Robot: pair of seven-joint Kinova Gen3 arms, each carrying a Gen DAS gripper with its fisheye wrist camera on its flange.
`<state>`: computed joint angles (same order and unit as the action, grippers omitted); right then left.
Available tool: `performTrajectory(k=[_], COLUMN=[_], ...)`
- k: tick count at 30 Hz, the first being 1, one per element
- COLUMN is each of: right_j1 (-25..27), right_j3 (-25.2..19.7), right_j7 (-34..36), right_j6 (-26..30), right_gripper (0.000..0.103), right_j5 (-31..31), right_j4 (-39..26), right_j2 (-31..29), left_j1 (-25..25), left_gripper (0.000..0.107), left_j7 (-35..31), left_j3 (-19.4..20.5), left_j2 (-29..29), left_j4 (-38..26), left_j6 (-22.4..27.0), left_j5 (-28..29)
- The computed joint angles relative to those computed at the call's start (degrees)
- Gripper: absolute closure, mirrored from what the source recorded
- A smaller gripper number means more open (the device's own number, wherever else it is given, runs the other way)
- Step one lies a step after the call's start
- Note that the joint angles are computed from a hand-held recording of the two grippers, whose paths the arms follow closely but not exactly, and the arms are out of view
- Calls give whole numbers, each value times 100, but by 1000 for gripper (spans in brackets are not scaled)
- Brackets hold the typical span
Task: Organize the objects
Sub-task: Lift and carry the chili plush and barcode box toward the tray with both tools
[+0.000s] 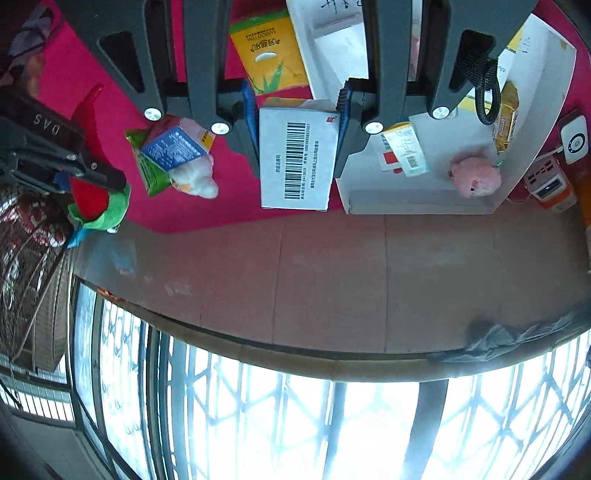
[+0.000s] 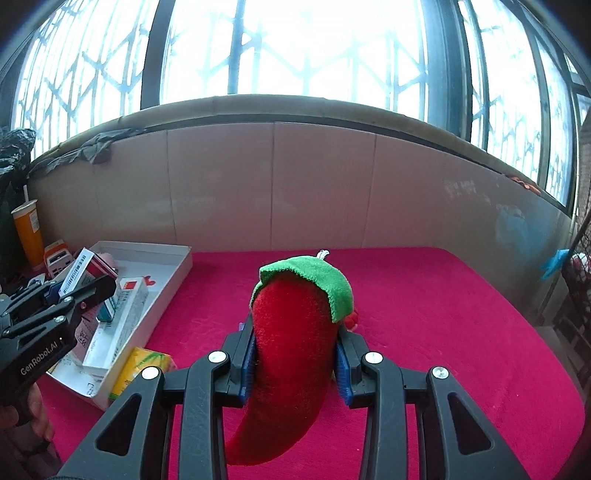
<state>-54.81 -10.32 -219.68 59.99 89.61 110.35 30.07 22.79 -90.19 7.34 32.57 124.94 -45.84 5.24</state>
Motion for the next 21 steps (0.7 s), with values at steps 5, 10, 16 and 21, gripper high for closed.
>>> performTrajectory(k=[5, 10, 16, 21], right_j1=[-71, -106, -144, -146], right_j3=[20, 47, 138, 229], right_j7=[363, 795, 1238, 1520], right_j6=[8, -130, -387, -675], right_gripper=[66, 66, 66, 66], right_j5=[69, 98, 20, -155], right_j4=[-243, -532, -889, -1137], right_j2=[20, 67, 150, 216], left_j1=[-156, -343, -594, -1029], left_gripper=[75, 75, 75, 75], left_j7=[220, 484, 800, 1380], left_j3=[26, 29, -1, 69], left_j2=[-59, -85, -133, -162], left_j4=[77, 126, 220, 280], left_j6=[-95, -166, -334, -386], left_j5=[-76, -161, -274, -636])
